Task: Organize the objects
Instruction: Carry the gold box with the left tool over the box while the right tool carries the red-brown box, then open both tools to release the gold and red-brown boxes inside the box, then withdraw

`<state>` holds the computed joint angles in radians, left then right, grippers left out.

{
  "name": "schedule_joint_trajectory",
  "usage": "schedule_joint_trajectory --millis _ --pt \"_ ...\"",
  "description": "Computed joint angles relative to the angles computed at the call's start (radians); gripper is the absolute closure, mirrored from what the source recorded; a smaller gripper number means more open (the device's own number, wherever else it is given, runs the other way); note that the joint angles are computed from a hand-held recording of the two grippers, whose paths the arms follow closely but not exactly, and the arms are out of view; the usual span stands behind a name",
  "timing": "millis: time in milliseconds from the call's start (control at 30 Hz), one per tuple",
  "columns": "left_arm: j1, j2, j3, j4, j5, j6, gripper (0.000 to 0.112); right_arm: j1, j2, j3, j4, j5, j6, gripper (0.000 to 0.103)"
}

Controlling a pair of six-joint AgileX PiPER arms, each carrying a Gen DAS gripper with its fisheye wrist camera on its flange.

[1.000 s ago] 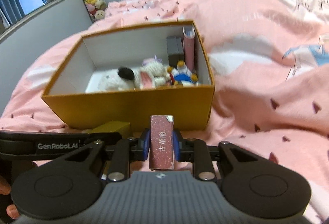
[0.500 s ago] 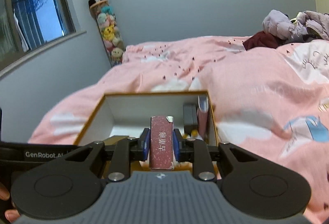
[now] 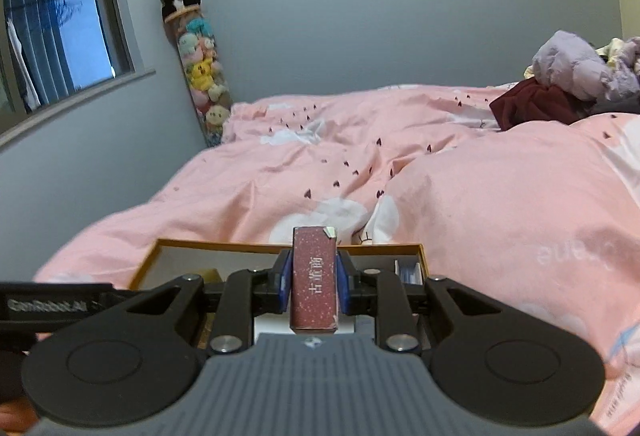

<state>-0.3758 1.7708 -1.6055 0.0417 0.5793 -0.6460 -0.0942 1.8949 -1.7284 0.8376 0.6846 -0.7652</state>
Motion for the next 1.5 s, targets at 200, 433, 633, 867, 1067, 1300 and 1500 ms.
schedule_joint_trajectory --millis 200,433,633,867,1067,1300,1500 --pt "0.027 0.057 -0.037 -0.040 0.000 0.023 0.060 0.052 0.155 -0.168 -0.152 0.023 0.142 0.079" --pt "0.042 0.115 -0.090 -0.043 0.019 0.026 0.060 0.095 0.271 -0.317 -0.296 0.063 0.253 0.079" --pt "0.029 0.162 -0.130 0.040 0.043 -0.029 0.060 0.122 0.303 -0.325 -0.387 0.048 0.316 0.079" --pt "0.029 0.197 -0.158 0.065 0.064 -0.043 0.060 0.118 0.328 -0.335 -0.395 0.054 0.330 0.074" --pt "0.028 0.250 -0.229 0.074 0.083 -0.049 0.060 0.094 0.255 -0.239 -0.322 0.032 0.271 0.065" --pt "-0.042 0.353 -0.360 0.270 0.129 -0.167 0.060 0.047 0.152 -0.098 -0.246 0.037 0.223 0.064" --pt "-0.065 0.461 -0.519 0.272 0.232 -0.171 0.060 0.028 0.127 -0.059 -0.203 0.055 0.188 0.064"
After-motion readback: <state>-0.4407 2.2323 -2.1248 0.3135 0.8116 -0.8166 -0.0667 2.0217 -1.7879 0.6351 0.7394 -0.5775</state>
